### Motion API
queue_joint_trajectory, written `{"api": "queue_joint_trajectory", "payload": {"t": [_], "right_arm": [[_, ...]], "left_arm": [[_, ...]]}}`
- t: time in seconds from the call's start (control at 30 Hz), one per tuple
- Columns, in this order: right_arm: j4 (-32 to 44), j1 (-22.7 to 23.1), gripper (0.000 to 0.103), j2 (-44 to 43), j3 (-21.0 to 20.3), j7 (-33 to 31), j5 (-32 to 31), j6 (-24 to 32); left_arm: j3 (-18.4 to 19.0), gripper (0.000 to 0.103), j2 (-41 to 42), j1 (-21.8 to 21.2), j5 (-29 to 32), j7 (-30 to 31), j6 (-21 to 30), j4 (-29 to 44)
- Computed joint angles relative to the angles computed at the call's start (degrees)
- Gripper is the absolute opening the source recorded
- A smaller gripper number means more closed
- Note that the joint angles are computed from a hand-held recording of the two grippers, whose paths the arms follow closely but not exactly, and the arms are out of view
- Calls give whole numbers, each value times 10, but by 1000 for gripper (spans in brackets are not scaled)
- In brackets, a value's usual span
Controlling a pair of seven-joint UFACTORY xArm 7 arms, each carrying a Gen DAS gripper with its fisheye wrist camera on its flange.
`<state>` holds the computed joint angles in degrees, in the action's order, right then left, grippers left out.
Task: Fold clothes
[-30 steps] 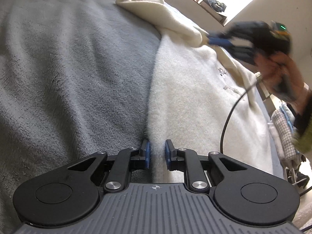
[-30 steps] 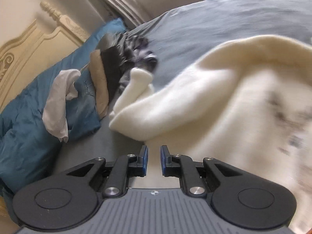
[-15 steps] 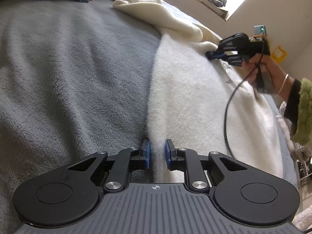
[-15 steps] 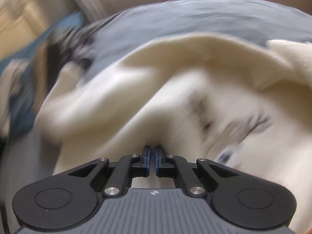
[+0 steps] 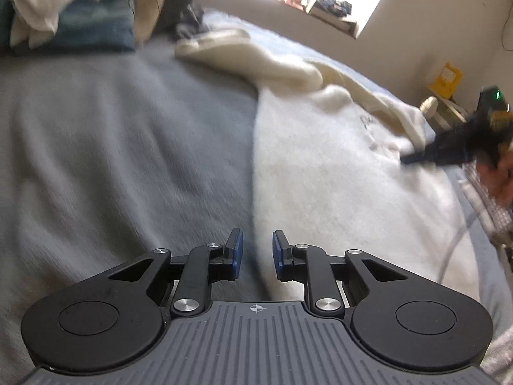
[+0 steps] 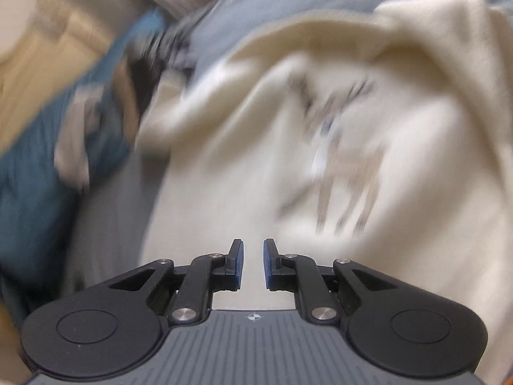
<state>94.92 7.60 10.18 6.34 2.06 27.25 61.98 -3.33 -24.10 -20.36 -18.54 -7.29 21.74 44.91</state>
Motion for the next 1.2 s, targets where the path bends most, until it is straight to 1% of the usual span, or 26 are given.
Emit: {"api": "queue_joint_trajectory", "payload": {"t": [0.03,0.07,0.1,0.13,0.2,0.23,0.3,0.37,0.4,0.43,0.47,0.5,0.57,0.6,0.67,0.7,0.73,0.77,0.8,0.87,0.97,1.0,1.07,1.1,1.13,1.2], "right_arm": [[-3,7,13,1,2,-7,-24,6],[-5,16,12,6,3,-8,-55,-1],[-3,32,11,16,-8,-4,-90,-21],[3,27,8,31,-4,10,-101,-44],[26,11,1,70,-9,49,-67,-85],[42,3,0,89,-10,77,-51,-100],[68,-10,0,114,-8,104,-38,-112],[46,-18,0,101,-2,107,-30,-143],[20,-22,1,80,1,103,-25,-164],[-9,-24,3,56,2,98,-20,-185],[-36,-30,11,34,6,82,-5,-198],[-54,-36,13,14,8,61,10,-190],[-79,-41,14,-19,6,24,27,-155],[-86,-39,15,-28,1,17,17,-138],[-91,-29,14,-36,-9,19,-29,-106],[-94,-26,11,-35,-13,26,-46,-104],[-96,-27,9,-29,-19,43,-47,-117],[-96,-31,3,-20,-25,63,-38,-135],[-89,-35,0,-7,-31,87,-35,-153],[-62,-46,0,26,-37,127,-26,-189],[-42,-48,0,44,-46,184,-69,-238],[-41,-51,0,42,-46,192,-77,-248],[-58,-66,2,18,-35,170,-59,-247],[-71,-76,4,1,-28,146,-36,-237],[-89,-86,5,-21,-24,114,-5,-220],[-130,-96,8,-70,-30,66,41,-156]], "left_arm": [[7,19,5,-7,-13,2,-3,4],[15,19,11,-14,-28,6,-6,8],[18,19,17,-23,-38,15,-10,13],[20,19,23,-32,-49,26,-13,19],[25,19,36,-48,-72,48,-20,31],[32,19,45,-64,-91,74,-19,42],[45,19,66,-93,-138,133,-7,67],[52,19,84,-111,-183,193,20,92],[49,19,93,-113,-193,213,31,101],[46,19,102,-113,-202,233,42,111],[39,19,109,-110,-202,243,52,116],[30,19,116,-104,-198,244,62,120],[13,19,123,-90,-190,242,74,123],[4,19,124,-83,-186,238,77,120],[-7,20,122,-69,-195,240,80,117],[-12,20,122,-63,-198,237,84,119],[-15,20,122,-58,-199,235,87,119],[-18,20,122,-54,-201,234,90,120],[-21,20,121,-50,-199,233,91,118],[-28,20,117,-45,-189,227,88,116],[-31,20,119,-41,-182,220,88,119],[-32,20,120,-40,-180,218,89,120],[-30,20,125,-40,-186,218,92,125],[-29,20,127,-40,-191,221,93,126],[-28,20,128,-39,-196,223,95,128],[-26,20,131,-38,-210,228,98,129]]}}
